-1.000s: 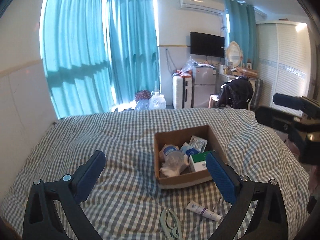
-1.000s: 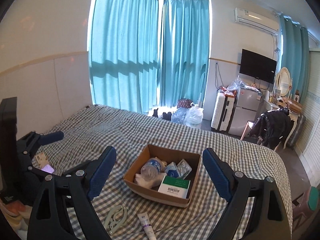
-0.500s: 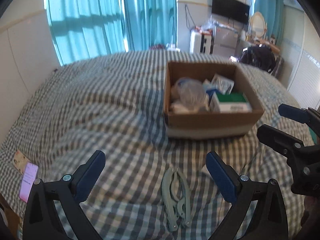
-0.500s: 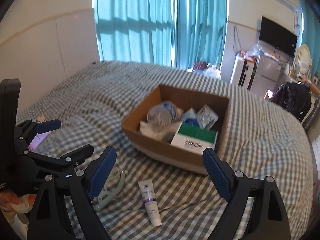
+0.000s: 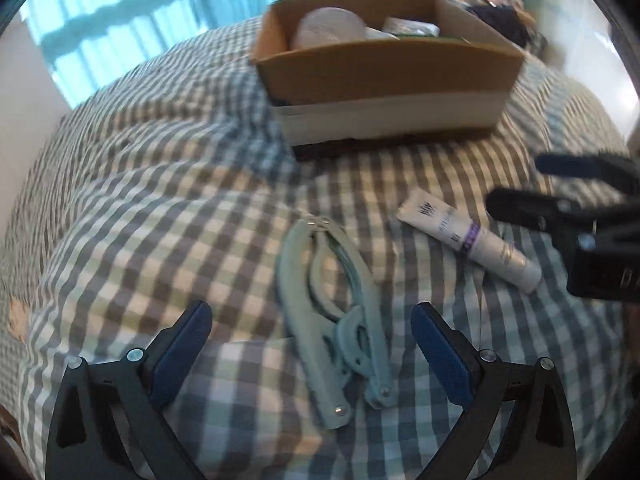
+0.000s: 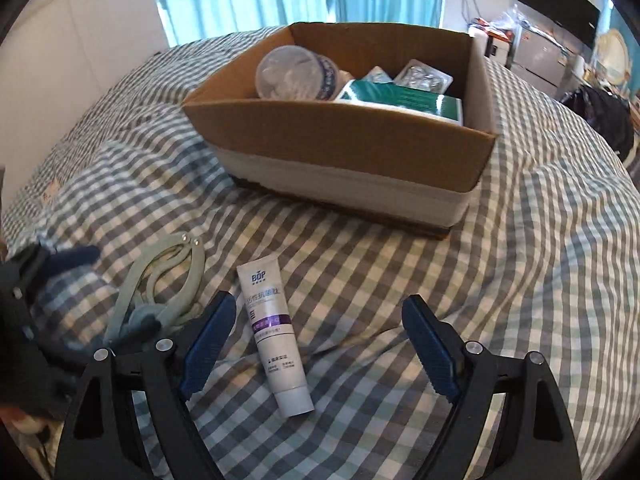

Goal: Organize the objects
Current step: 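Grasp the pale green clip with the left tool while the right tool grasps the white tube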

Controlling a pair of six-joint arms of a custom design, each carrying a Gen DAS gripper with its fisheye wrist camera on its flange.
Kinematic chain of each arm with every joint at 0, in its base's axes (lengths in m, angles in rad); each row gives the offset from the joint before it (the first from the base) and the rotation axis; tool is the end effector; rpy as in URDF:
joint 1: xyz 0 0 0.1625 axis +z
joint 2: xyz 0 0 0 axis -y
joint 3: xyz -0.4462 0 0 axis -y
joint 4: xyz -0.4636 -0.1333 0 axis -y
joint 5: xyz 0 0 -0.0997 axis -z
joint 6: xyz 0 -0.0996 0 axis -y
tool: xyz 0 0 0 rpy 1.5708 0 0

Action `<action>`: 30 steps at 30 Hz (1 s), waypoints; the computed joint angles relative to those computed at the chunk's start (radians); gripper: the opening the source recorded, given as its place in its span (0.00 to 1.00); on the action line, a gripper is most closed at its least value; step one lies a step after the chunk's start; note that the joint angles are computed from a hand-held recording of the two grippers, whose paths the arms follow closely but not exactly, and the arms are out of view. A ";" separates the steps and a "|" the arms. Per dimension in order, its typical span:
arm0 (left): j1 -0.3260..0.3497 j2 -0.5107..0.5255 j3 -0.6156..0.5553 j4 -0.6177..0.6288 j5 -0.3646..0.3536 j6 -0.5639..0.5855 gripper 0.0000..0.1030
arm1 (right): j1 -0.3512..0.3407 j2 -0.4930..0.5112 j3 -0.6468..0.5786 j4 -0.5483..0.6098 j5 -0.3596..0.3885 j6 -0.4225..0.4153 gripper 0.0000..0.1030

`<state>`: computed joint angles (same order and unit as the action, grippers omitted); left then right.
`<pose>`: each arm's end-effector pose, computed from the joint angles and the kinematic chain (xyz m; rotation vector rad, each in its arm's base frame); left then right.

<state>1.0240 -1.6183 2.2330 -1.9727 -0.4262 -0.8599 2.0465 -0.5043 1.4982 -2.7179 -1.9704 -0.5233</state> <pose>-0.0407 -0.4977 0.2795 -0.1803 2.0468 -0.6871 0.4303 -0.6288 -0.0859 1.2714 -2.4188 0.1965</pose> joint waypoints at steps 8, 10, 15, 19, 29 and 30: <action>0.034 0.084 -0.020 -0.013 -0.006 0.061 0.68 | 0.003 0.005 0.006 -0.043 -0.030 0.012 0.83; 0.032 0.090 -0.019 0.008 0.007 0.045 0.56 | 0.004 0.006 0.006 -0.043 -0.034 0.013 0.83; 0.011 0.050 0.008 -0.059 -0.024 0.057 0.32 | 0.002 0.004 0.009 -0.044 -0.028 0.012 0.83; 0.012 -0.011 0.029 -0.138 -0.090 0.091 0.25 | 0.004 0.008 0.010 -0.040 -0.032 0.003 0.81; 0.034 -0.081 0.054 -0.197 -0.137 0.130 0.24 | 0.010 0.047 -0.029 0.107 -0.059 -0.036 0.52; 0.034 -0.077 0.058 -0.219 -0.142 0.138 0.24 | 0.011 0.048 -0.030 0.118 -0.056 -0.041 0.51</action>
